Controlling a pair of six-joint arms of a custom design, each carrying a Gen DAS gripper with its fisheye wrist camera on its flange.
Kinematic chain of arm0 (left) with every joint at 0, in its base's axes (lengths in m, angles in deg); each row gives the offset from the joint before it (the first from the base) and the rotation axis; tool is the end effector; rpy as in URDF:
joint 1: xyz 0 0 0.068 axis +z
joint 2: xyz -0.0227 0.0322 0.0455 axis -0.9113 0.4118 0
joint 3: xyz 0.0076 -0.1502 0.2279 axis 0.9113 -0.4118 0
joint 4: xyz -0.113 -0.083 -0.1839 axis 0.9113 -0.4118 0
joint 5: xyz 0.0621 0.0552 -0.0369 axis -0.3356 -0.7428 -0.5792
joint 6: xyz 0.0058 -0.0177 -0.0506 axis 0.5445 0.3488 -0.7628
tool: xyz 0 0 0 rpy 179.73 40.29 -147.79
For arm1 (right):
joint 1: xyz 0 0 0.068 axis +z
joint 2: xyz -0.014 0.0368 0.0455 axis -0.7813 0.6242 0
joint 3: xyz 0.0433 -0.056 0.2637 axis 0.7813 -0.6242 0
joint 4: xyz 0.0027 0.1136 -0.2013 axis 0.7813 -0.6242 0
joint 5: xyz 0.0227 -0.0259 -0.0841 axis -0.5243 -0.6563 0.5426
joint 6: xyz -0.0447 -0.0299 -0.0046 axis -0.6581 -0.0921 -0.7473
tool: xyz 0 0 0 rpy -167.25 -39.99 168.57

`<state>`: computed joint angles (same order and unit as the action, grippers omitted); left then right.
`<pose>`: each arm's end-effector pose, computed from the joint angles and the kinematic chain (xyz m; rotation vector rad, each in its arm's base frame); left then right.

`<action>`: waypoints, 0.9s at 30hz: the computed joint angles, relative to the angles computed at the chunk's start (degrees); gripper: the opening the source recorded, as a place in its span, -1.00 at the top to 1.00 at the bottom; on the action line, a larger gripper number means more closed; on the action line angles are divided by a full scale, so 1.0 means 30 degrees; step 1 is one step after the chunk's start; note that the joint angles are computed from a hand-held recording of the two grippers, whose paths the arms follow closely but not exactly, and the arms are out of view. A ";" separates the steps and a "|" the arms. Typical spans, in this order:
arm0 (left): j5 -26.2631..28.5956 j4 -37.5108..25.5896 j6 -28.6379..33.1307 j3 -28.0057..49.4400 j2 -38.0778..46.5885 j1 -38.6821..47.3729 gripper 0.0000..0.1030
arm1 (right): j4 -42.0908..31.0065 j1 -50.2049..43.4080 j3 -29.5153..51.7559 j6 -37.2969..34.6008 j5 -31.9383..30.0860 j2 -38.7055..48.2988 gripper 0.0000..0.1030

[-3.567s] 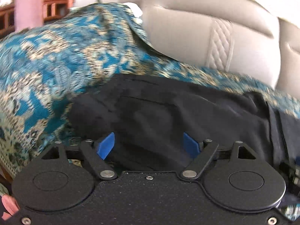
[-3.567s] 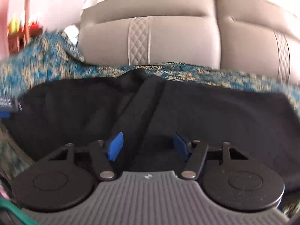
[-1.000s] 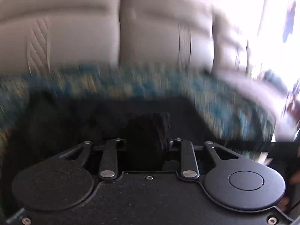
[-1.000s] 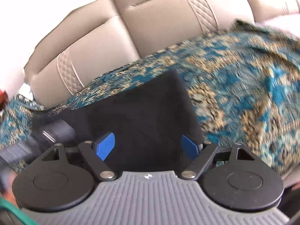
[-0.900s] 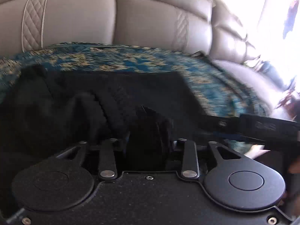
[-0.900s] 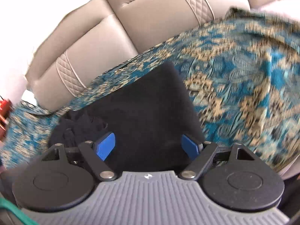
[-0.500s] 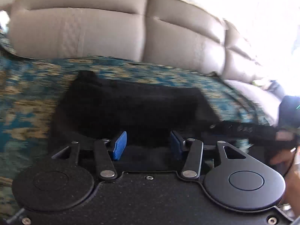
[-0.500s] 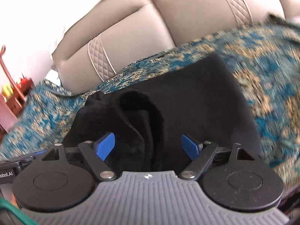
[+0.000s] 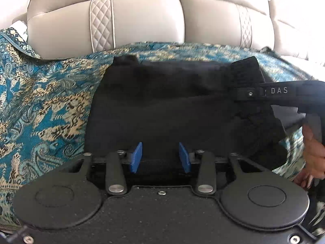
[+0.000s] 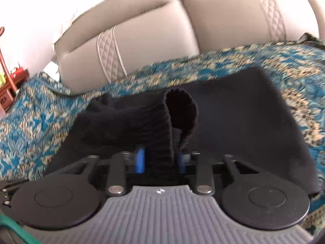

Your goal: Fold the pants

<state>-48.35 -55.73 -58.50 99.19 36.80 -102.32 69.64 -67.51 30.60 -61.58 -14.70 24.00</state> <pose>0.1916 -0.1218 0.1042 -0.1192 2.2851 -0.0280 0.2890 -0.0588 0.0986 -0.2450 2.1921 0.6023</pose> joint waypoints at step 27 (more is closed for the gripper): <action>0.0174 -0.1286 0.1084 0.2713 0.1711 -0.0863 0.45 | -0.4863 -0.3660 0.5662 -0.2659 0.2477 0.1753 -0.45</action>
